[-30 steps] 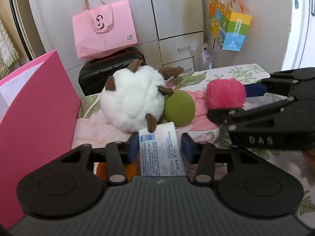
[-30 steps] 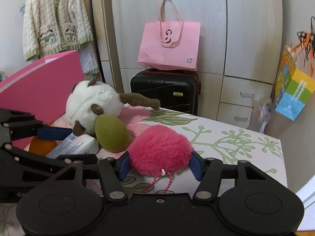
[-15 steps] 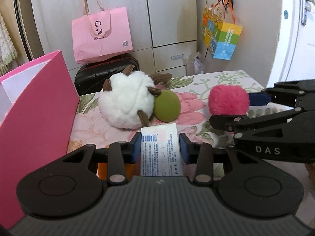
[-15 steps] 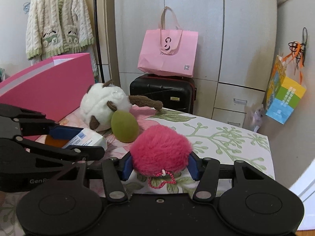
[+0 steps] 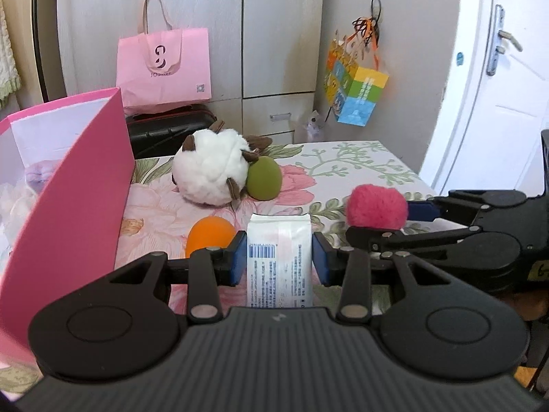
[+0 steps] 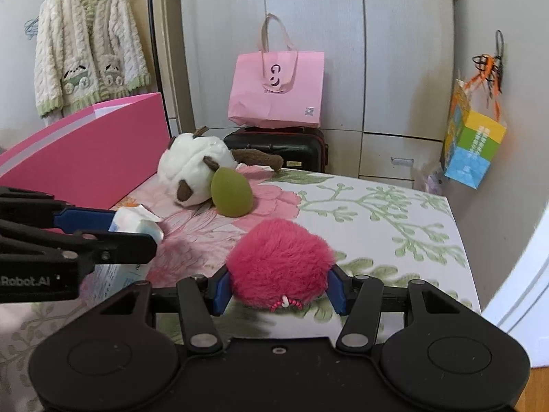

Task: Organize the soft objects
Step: 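Carry the tissue pack with the left tool while the right tool carries the pom-pom to the box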

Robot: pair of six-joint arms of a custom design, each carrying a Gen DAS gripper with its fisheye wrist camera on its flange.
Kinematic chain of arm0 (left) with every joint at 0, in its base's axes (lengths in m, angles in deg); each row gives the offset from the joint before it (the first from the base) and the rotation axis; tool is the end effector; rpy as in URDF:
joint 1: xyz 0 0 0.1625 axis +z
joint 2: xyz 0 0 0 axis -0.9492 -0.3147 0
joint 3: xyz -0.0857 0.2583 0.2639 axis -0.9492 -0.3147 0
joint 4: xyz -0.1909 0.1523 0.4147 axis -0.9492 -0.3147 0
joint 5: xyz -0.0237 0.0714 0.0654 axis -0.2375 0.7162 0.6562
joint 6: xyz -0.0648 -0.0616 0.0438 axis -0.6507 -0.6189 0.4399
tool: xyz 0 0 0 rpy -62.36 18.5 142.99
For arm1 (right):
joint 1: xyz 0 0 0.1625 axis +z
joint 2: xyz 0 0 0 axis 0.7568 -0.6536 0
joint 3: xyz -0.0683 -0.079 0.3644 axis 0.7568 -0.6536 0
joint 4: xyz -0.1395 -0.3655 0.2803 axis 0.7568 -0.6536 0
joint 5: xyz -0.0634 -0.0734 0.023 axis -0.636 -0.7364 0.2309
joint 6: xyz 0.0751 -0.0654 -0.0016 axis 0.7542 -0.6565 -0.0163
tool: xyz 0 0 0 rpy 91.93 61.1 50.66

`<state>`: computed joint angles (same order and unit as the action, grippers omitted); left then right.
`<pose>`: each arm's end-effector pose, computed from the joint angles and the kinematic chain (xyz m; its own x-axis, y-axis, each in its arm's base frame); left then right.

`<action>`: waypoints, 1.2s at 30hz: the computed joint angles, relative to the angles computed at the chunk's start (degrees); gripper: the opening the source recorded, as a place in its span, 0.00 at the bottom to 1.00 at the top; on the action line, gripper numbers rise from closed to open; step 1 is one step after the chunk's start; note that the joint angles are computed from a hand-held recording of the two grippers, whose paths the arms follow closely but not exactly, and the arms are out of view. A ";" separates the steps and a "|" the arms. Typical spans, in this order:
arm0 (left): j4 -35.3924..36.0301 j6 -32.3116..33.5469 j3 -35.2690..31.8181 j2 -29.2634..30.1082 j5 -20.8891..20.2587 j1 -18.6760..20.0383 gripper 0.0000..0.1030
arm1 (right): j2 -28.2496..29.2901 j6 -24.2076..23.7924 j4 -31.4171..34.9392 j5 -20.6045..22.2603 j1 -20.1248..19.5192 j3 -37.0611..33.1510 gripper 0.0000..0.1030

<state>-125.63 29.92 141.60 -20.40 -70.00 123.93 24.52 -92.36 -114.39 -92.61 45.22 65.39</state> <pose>-0.1488 -0.5446 0.1465 -0.7427 -0.0461 -0.6680 0.5316 0.5659 -0.6302 0.1779 -0.6551 0.0660 -0.5933 -0.6290 0.5022 -0.8048 0.4754 -0.3554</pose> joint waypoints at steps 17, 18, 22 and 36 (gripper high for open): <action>0.48 -7.65 10.12 -8.71 -1.41 -3.44 0.37 | -7.27 2.76 -5.68 -1.60 1.14 11.33 0.58; 0.17 -7.74 10.74 -9.12 -1.02 -3.74 0.37 | -7.70 2.68 -5.84 -1.71 1.22 11.97 0.58; -0.27 -9.05 13.54 -11.37 -0.19 -4.84 0.37 | -9.15 1.89 -6.32 -2.32 1.79 14.33 0.58; 13.26 -19.80 24.14 -28.30 3.51 -8.68 0.37 | -16.59 -1.06 2.82 -0.17 4.42 21.00 0.58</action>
